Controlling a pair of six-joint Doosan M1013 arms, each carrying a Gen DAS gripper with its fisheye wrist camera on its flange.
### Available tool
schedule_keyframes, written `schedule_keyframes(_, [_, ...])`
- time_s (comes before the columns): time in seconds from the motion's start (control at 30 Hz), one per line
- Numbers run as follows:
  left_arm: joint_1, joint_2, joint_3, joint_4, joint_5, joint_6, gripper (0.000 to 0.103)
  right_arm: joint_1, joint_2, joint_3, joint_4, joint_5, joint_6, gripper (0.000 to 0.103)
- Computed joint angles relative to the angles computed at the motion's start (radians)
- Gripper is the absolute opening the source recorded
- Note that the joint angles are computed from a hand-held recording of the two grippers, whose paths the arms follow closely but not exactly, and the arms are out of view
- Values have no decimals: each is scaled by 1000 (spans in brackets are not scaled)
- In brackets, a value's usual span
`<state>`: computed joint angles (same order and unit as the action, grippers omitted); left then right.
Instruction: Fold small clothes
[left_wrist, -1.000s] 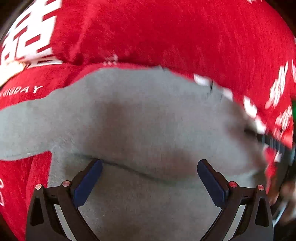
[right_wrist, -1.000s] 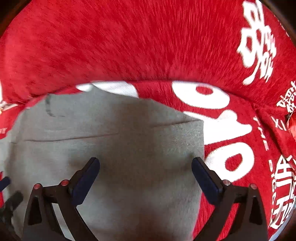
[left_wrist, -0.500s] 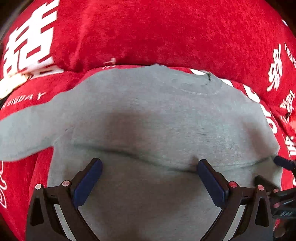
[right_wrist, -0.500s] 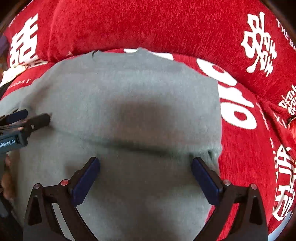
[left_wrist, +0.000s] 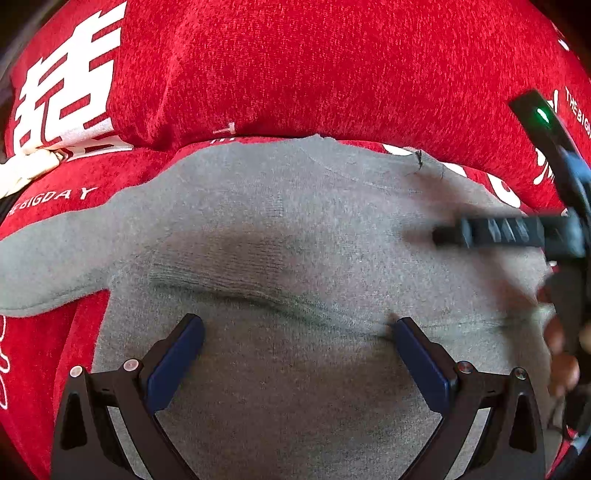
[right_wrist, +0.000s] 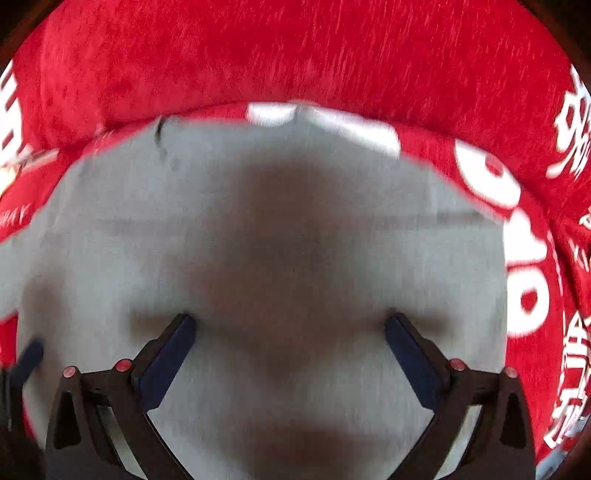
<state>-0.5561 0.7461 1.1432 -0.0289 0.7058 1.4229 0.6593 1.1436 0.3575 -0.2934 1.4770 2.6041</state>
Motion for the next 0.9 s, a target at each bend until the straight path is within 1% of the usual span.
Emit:
schedule_keyframes(0.03, [-1,0,-1,3,2,-1,103,-8,15,-30,3,22,24,103])
schedule_keyframes(0.07, [0,2,-6,2,11,3,103,-15,16,-32,20,21,47,103])
schedule_keyframes(0.1, [1,5,-17,-2,30,10,103,-20,9,-23,32,10,67,103])
schedule_keyframes(0.13, [3,9,-35,-17,66,30,103,-24,-3,-7,45,-4,81,103])
schedule_keyframes(0.17, [8,10,-46,-38,84,45,103,-25,-29,36,53,-38,98,103])
schedule_keyframes(0.2, [15,7,-53,-69,87,45,103,-22,-70,106,42,-96,113,103])
schedule_keyframes(0.23, [21,3,-54,-88,76,36,103,-16,-100,157,21,-135,123,103])
schedule_keyframes(0.27, [27,2,-61,-113,61,16,103,-11,-117,184,-4,-145,131,103])
schedule_keyframes(0.3, [31,8,-80,-127,63,-8,103,-5,-130,205,-31,-137,143,103])
schedule_keyframes(0.33, [35,22,-113,-140,81,-32,103,-4,-136,220,-32,-134,150,103])
schedule_keyframes(0.4, [35,77,-222,-156,169,-46,103,-6,-146,248,-7,-143,157,103])
schedule_keyframes(0.43, [32,125,-310,-162,256,-26,103,-10,-147,264,20,-138,148,103])
schedule_keyframes(0.47, [28,160,-370,-150,320,-18,103,-12,-143,267,37,-127,132,103])
schedule_keyframes(0.5, [17,194,-422,-94,383,-20,103,-7,-142,272,29,-118,109,103])
schedule_keyframes(0.53, [0,203,-436,4,393,-10,103,2,-146,281,3,-118,88,103])
schedule_keyframes(0.57, [-12,192,-412,65,357,14,103,8,-145,278,-6,-101,71,103])
schedule_keyframes(0.6, [-17,172,-374,91,314,43,103,15,-149,281,-10,-83,57,103])
schedule_keyframes(0.63, [-15,164,-363,86,308,50,103,24,-166,306,-17,-80,54,103])
schedule_keyframes(0.7, [1,158,-375,28,338,30,103,42,-193,345,-63,-77,79,103])
schedule_keyframes(0.73, [9,150,-370,0,328,9,103,51,-209,370,-91,-90,104,103])
schedule_keyframes(0.77, [18,136,-353,-39,304,-13,103,58,-227,398,-100,-120,138,103])
schedule_keyframes(0.83, [29,110,-317,-92,287,-30,103,66,-246,430,-71,-183,181,103])
schedule_keyframes(0.9, [30,78,-262,-103,273,-15,103,85,-247,437,-73,-211,172,103])
